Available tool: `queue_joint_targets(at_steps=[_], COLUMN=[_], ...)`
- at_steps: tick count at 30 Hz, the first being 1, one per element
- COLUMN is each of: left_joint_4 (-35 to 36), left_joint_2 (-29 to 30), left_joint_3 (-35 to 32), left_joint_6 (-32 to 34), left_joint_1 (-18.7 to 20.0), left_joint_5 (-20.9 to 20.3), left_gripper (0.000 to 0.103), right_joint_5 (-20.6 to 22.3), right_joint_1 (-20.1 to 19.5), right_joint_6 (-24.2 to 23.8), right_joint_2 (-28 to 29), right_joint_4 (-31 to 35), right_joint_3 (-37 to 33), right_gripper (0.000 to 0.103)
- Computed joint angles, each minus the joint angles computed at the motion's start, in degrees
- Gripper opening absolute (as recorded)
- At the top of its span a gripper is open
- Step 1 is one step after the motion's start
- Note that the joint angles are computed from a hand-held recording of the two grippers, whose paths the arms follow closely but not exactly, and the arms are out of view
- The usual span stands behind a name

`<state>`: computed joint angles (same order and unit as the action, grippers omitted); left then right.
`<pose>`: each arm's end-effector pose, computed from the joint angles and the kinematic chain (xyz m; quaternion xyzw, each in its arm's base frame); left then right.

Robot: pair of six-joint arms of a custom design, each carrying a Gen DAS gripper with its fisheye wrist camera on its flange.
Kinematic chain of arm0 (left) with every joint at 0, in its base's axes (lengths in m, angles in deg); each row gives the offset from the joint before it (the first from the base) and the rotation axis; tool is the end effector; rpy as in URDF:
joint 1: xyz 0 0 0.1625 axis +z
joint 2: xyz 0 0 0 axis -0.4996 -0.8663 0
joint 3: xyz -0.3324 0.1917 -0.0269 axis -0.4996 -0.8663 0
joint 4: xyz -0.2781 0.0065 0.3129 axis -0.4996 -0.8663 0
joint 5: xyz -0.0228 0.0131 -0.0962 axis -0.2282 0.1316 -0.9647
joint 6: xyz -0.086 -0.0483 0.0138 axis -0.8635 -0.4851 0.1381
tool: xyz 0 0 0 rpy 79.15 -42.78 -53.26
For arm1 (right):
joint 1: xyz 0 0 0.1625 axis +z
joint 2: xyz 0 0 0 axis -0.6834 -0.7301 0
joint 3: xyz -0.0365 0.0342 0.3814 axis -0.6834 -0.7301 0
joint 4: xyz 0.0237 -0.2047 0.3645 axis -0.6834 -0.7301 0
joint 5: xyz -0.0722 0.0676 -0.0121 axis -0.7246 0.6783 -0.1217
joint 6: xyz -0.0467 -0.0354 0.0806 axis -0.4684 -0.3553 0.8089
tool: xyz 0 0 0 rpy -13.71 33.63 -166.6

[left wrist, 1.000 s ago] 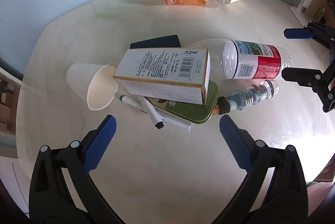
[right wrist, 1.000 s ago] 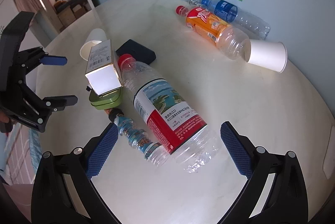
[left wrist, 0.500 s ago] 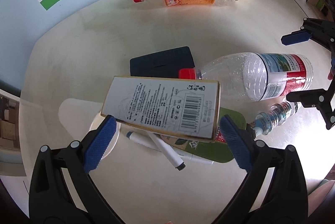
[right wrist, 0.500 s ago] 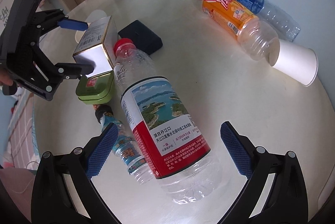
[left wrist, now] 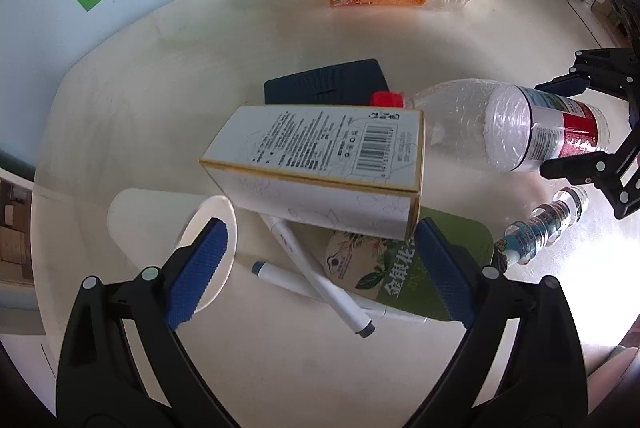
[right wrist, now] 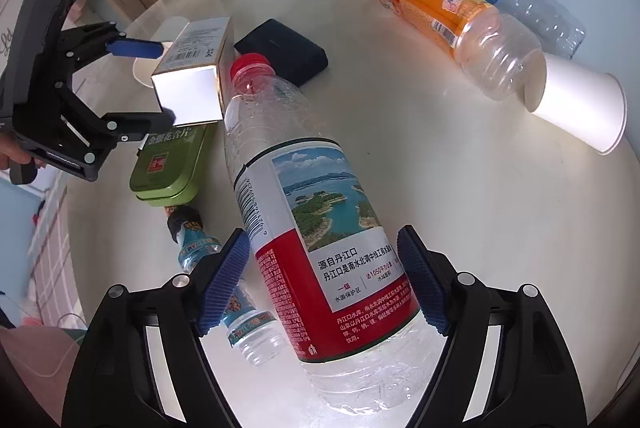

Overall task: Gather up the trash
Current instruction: 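Grasp the white paper box with left tool while right tool grasps the red-labelled bottle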

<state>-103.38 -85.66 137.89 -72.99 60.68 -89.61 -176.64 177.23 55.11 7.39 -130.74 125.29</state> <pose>-0.3437 -0.4207 0.4245 0.3949 0.8559 -0.0110 0.3336 0.4465 -0.3450 0.3039 0.1923 -0.9390 0.0911 0.2703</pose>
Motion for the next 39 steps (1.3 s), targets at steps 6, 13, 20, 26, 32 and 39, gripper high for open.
queue_joint_targets(at_steps=[6,13,20,26,32,39], left_joint_4=[-1.7,-5.4,-5.3,-2.5,0.8,3.6], left_joint_2=[0.8,2.3,5.0,9.0,11.9,12.7], left_joint_3=[-1.2,-0.9,-1.5,-4.9,-7.4,-11.8], left_joint_6=[0.4,14.0,33.4,45.1,42.7,36.0], left_joint_1=[-0.8,-1.4,0.3,2.6,3.9,4.2], left_joint_5=[-1.0,2.2,1.5,-1.7,-4.0,-6.8], left_gripper=[0.096,0.096,0.096,0.097,0.073,0.046], right_joint_5=[0.8,0.0,-0.8,-0.7,-1.5,-1.9], right_joint_1=[-0.4,0.2,-0.8,-0.8,-0.7,0.2], right_joint_6=[0.5,1.0,3.1,4.4,4.8,4.7], right_joint_2=[-2.4,-4.5,-6.5,-7.5,-7.6,-7.8], right_joint_4=[-1.8,0.6,2.0,1.8,2.1,1.9], right_joint_3=[1.6,1.6,2.6,3.4,3.3,2.7], right_gripper=[0.07,0.068,0.068,0.068,0.067,0.065])
